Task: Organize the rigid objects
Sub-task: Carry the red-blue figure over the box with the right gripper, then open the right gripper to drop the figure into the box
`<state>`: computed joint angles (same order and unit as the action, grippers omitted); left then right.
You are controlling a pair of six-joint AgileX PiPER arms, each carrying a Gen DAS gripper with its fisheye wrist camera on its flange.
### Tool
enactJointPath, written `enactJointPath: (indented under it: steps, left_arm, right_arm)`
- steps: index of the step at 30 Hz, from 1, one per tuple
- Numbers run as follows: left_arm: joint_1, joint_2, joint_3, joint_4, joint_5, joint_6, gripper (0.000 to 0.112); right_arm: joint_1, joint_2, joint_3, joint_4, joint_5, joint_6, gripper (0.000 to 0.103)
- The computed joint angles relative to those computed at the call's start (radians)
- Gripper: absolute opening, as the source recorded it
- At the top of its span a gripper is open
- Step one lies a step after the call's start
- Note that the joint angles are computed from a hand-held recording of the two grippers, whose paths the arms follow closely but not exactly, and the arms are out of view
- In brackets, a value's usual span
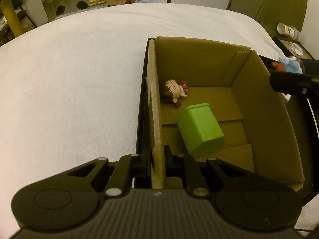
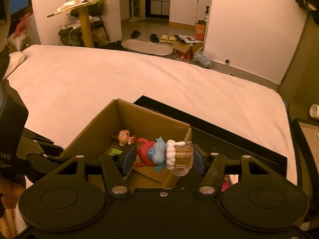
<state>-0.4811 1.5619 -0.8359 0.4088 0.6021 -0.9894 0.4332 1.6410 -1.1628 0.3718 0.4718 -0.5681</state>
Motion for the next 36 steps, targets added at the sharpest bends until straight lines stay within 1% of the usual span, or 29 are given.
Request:
enactJointPath:
  steps: [7, 20, 27, 33, 36]
  left_arm:
    - [0.001, 0.001, -0.001, -0.002, -0.001, -0.001, 0.012]
    - [0.02, -0.015, 0.018, -0.021, -0.026, 0.018, 0.012]
    - [0.029, -0.02, 0.023, -0.034, -0.034, 0.037, 0.012]
    - [0.026, -0.016, 0.018, -0.028, -0.03, 0.032, 0.012]
    - [0.024, -0.015, 0.017, -0.026, -0.03, 0.03, 0.012]
  right_arm:
    - [0.015, 0.039, -0.035, 0.041, 0.022, -0.019, 0.059]
    - [0.049, 0.125, -0.102, 0.033, 0.054, 0.018, 0.059]
    - [0.052, 0.156, -0.107, 0.079, 0.058, 0.003, 0.059]
    - [0.055, 0.165, -0.092, 0.072, 0.053, 0.018, 0.06]
    - [0.046, 0.159, -0.082, 0.097, 0.051, -0.006, 0.061]
